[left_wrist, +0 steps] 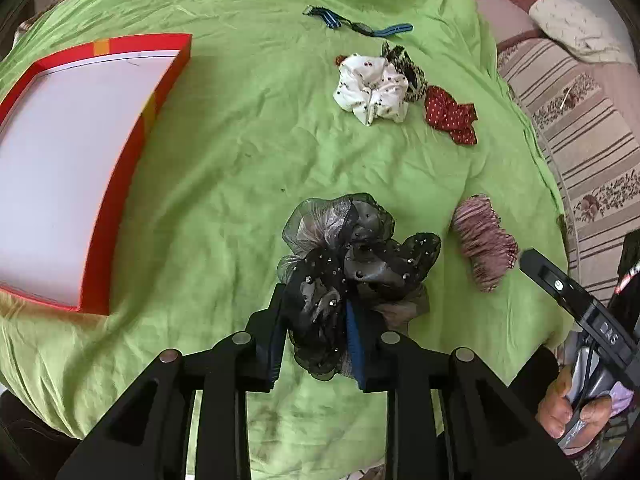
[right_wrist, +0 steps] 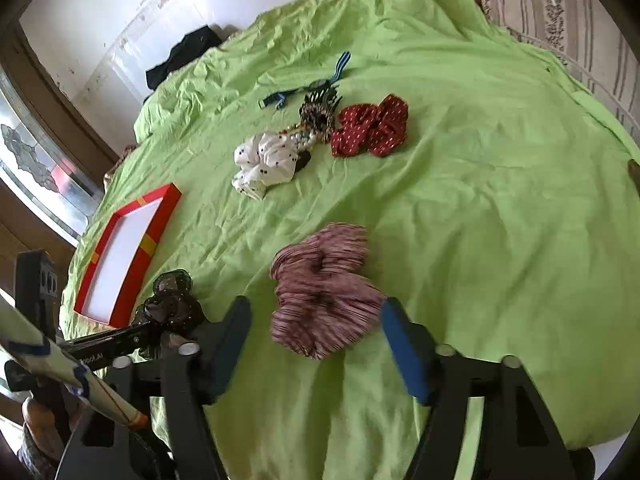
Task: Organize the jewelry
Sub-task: 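Lift the black scrunchie with the left tool while the right tool grasps the red plaid scrunchie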
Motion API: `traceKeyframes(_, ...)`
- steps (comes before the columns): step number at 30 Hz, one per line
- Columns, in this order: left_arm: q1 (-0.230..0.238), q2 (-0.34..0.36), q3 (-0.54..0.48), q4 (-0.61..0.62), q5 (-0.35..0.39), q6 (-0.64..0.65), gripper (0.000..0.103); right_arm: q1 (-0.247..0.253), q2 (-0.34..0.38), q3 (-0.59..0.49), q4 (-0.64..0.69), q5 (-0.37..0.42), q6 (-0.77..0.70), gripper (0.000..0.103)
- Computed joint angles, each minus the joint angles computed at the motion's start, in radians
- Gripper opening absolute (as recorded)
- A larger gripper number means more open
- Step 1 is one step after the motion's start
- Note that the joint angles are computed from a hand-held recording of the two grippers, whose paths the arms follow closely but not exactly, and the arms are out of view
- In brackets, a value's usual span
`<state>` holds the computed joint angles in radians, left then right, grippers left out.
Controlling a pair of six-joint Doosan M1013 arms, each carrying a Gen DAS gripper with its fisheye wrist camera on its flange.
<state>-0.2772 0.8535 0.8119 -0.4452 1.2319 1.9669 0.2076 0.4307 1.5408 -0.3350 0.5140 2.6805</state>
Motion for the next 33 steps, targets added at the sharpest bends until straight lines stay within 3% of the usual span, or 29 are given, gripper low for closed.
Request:
traceKeyframes(8,0.011,0.014,-0.005,-0.079,0.019,0.021,0.052,-0.006,-0.003,0.011,-0.053,0.013,0.076,0.078)
traceKeyframes(11,0.008,0.027,-0.015,-0.088,0.047,0.01,0.053,-0.013,0.024,-0.012,-0.004,0.031,0.025,0.078)
traceKeyframes(13,0.0,0.019,0.001,-0.061,0.025,0.006,0.053,-0.016,0.044,-0.028,0.024,0.044,-0.009,0.078)
traceKeyframes(14,-0.003,0.013,0.009,-0.049,0.015,0.009,0.046,-0.016,0.05,-0.033,0.025,0.05,-0.013,0.075)
traceKeyframes(15,-0.006,0.01,0.011,-0.036,0.013,0.014,0.022,-0.016,0.057,-0.039,0.02,0.057,-0.009,0.065)
traceKeyframes(16,-0.008,0.012,0.004,-0.026,0.026,0.016,0.02,-0.015,0.061,-0.044,0.014,0.068,-0.003,0.058)
traceKeyframes(18,-0.005,0.001,0.016,-0.035,0.011,0.015,0.019,-0.019,0.062,-0.043,0.034,0.063,-0.01,0.026)
traceKeyframes(21,0.001,-0.019,0.032,-0.06,-0.016,0.029,0.019,-0.015,0.05,-0.036,0.019,0.049,0.003,0.017)
traceKeyframes(27,0.022,-0.058,0.053,-0.123,-0.055,0.076,0.019,0.012,0.029,-0.047,-0.088,0.066,0.055,0.013)
traceKeyframes(33,0.042,-0.071,0.056,-0.164,-0.08,0.109,0.019,0.049,0.027,-0.099,-0.195,0.184,0.055,0.01)
